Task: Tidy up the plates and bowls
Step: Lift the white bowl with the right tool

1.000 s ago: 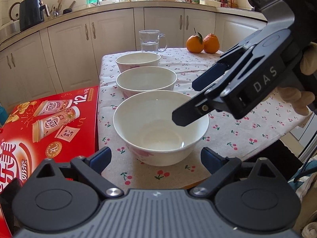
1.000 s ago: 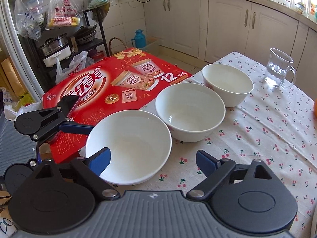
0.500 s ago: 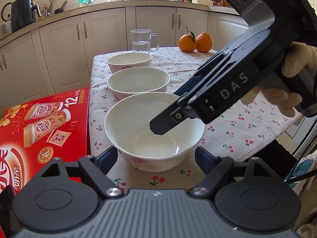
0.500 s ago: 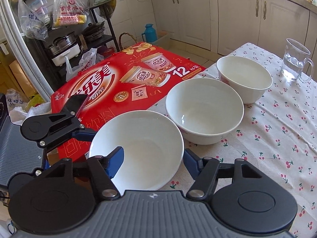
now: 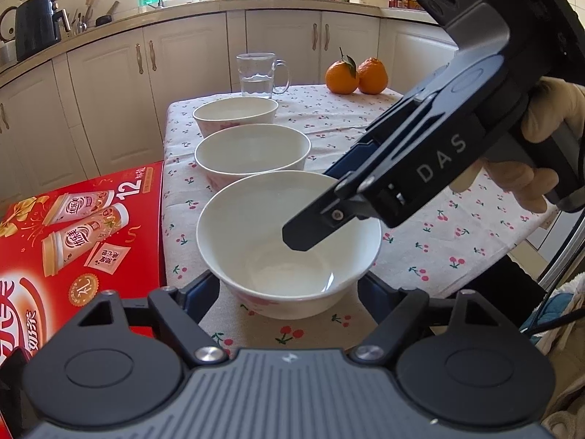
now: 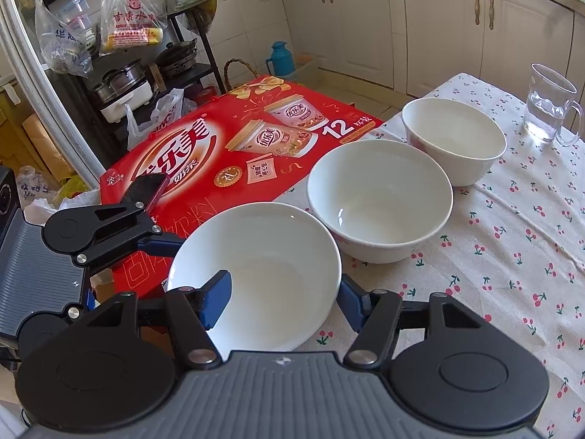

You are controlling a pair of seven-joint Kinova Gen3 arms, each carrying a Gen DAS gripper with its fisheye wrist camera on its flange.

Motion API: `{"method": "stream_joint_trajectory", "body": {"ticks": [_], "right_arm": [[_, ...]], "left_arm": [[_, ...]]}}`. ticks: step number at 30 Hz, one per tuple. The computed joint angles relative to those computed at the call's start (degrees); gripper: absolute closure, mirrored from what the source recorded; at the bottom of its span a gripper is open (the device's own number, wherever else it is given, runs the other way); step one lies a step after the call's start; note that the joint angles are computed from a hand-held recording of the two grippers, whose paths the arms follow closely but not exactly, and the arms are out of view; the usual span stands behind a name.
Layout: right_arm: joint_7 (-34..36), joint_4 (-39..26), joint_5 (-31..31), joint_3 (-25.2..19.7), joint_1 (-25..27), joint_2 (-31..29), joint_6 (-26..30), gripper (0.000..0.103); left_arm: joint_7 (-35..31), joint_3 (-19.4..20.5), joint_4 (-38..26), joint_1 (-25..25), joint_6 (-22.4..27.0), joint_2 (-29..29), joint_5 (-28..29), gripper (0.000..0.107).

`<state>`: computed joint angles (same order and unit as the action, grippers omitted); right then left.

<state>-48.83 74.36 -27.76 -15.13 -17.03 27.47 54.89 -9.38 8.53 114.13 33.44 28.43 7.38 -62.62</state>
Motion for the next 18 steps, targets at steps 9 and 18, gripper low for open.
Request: {"method": "stream_joint_trajectory", "body": {"ticks": [9, 18], "right_arm": [[1.44, 2.09, -1.49, 0.34, 2.43, -2.07, -0.05, 0.034], [2.23, 6.53, -2.79, 2.09, 5.65, -5.74, -2.56, 0.034]], "left_arm": [[-6.8, 0.01, -2.77, -0.29, -2.24, 0.85, 3.63, 0.025], [-18.1, -2.38, -7.37, 0.29, -8.09, 4.46, 10.26, 0.025]]}}
